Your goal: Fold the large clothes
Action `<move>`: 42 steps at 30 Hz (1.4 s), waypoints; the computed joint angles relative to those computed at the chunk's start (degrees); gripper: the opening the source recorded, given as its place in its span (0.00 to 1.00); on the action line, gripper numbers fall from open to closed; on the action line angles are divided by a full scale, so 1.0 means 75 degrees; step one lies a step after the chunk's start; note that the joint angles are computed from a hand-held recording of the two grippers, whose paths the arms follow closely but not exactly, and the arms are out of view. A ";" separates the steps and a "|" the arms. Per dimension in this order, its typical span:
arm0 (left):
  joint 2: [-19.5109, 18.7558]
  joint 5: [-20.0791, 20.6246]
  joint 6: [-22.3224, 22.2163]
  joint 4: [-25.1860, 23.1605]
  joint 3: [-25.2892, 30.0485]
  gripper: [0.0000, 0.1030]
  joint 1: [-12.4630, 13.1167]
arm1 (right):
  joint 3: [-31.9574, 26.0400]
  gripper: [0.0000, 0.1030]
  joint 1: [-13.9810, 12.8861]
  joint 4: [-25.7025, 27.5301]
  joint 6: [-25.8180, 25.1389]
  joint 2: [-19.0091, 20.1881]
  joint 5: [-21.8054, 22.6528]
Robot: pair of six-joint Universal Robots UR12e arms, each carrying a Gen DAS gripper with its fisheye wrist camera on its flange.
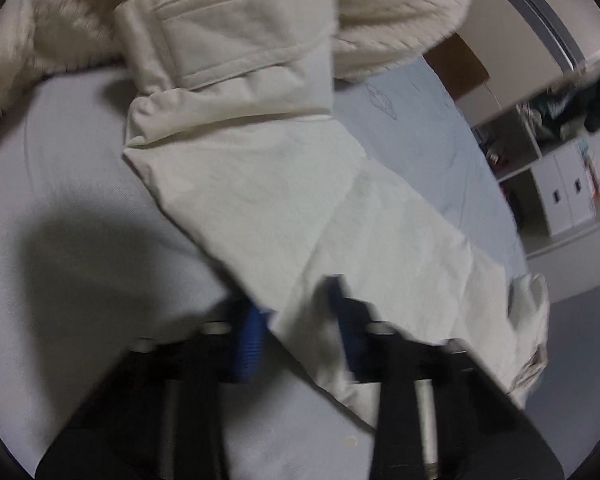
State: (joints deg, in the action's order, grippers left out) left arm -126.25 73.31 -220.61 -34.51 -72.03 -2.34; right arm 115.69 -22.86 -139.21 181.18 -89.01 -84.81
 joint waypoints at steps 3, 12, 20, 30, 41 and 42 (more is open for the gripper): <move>0.0116 -0.0186 -0.0086 0.0545 -0.0201 0.06 0.0044 | -0.0001 0.76 -0.0004 -0.0013 0.0045 0.0007 0.0041; 0.0415 0.0106 0.0631 0.1067 -0.0058 0.05 -0.0222 | 0.0091 0.76 -0.0094 -0.0188 0.0108 -0.0065 0.0247; 0.0531 -0.0028 0.1654 0.1377 0.0422 0.04 -0.0721 | 0.0265 0.76 -0.0272 -0.0437 0.0179 -0.0225 0.0611; 0.0543 -0.0304 0.2675 0.1491 0.0908 0.04 -0.1556 | 0.0461 0.76 -0.0536 -0.0845 0.0419 -0.0366 0.1234; -0.0012 -0.0246 0.4048 0.0136 0.1928 0.03 -0.2513 | 0.0619 0.76 -0.0746 -0.1183 0.0633 -0.0443 0.1730; -0.0088 -0.0185 0.4154 0.0008 0.2030 0.03 -0.2580 | 0.0632 0.76 -0.0764 -0.1220 0.0653 -0.0448 0.1777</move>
